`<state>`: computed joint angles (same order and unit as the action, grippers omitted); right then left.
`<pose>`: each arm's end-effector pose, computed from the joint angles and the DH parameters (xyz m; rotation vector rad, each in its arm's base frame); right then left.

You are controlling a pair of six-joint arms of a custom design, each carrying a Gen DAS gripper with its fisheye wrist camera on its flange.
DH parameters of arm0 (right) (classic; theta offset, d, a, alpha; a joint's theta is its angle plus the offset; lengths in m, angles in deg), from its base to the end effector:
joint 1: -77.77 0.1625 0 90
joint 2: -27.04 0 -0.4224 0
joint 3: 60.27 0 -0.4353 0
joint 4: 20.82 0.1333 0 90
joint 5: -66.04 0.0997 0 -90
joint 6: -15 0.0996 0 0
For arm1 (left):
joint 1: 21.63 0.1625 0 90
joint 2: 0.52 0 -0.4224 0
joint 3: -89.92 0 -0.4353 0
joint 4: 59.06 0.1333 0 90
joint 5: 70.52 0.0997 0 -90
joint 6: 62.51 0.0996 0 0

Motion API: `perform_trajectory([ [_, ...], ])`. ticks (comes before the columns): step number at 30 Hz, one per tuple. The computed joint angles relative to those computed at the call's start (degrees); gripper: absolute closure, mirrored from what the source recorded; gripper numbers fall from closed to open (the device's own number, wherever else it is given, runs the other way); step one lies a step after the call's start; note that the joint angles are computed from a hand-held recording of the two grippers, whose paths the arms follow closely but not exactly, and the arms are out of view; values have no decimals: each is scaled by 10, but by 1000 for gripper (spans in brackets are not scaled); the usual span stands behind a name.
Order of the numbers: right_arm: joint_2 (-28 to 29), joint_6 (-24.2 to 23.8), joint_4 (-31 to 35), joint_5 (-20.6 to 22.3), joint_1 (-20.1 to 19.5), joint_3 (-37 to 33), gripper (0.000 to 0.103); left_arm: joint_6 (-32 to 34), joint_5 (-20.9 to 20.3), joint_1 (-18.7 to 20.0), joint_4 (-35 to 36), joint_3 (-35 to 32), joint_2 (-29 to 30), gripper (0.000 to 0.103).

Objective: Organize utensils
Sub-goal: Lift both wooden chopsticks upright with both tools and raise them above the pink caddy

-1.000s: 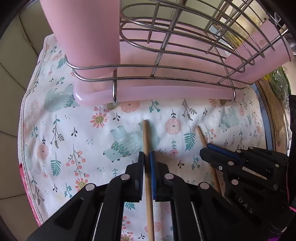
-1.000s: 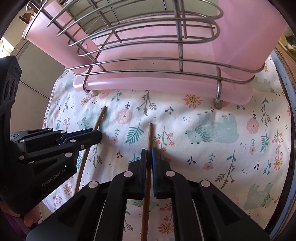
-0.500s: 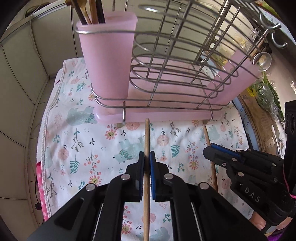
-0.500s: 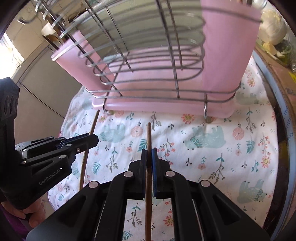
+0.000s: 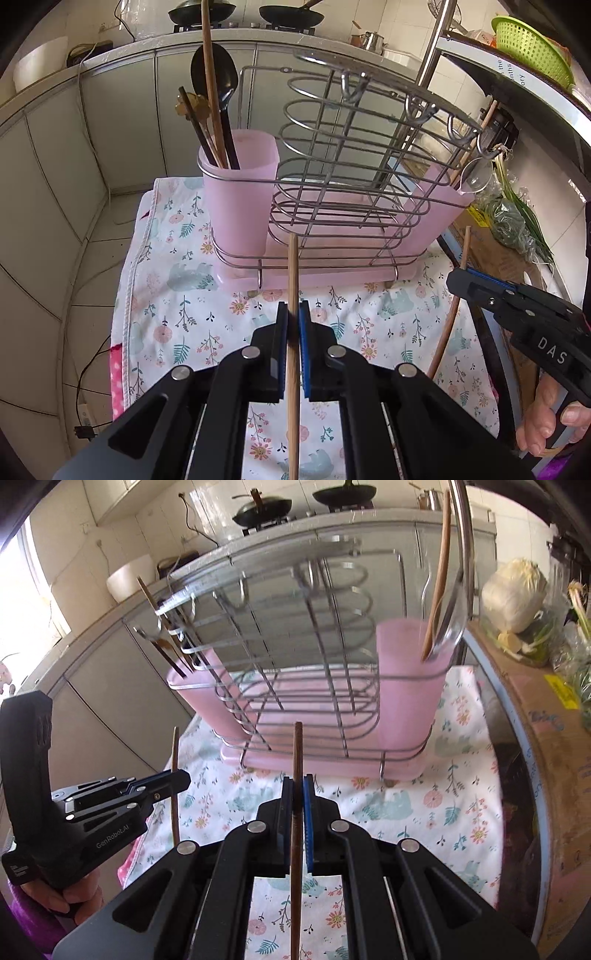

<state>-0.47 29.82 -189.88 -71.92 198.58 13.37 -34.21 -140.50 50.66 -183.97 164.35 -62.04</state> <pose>0.4588 -0.6535 0.0420 0.0211 -2.3952 1.0566 -0.0697 -0.7684 0.3871 0.9774 2.5410 -0.4823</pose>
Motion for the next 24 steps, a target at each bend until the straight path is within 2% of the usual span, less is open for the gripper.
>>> perform_trajectory([
  [9, 25, -20, -21, -19, 13, -22, 97, 0, -20, 4, -18, 18, -23, 98],
  [24, 18, -61, -109, -27, 34, 21, 97, 23, -66, 19, -68, 61, -71, 98],
])
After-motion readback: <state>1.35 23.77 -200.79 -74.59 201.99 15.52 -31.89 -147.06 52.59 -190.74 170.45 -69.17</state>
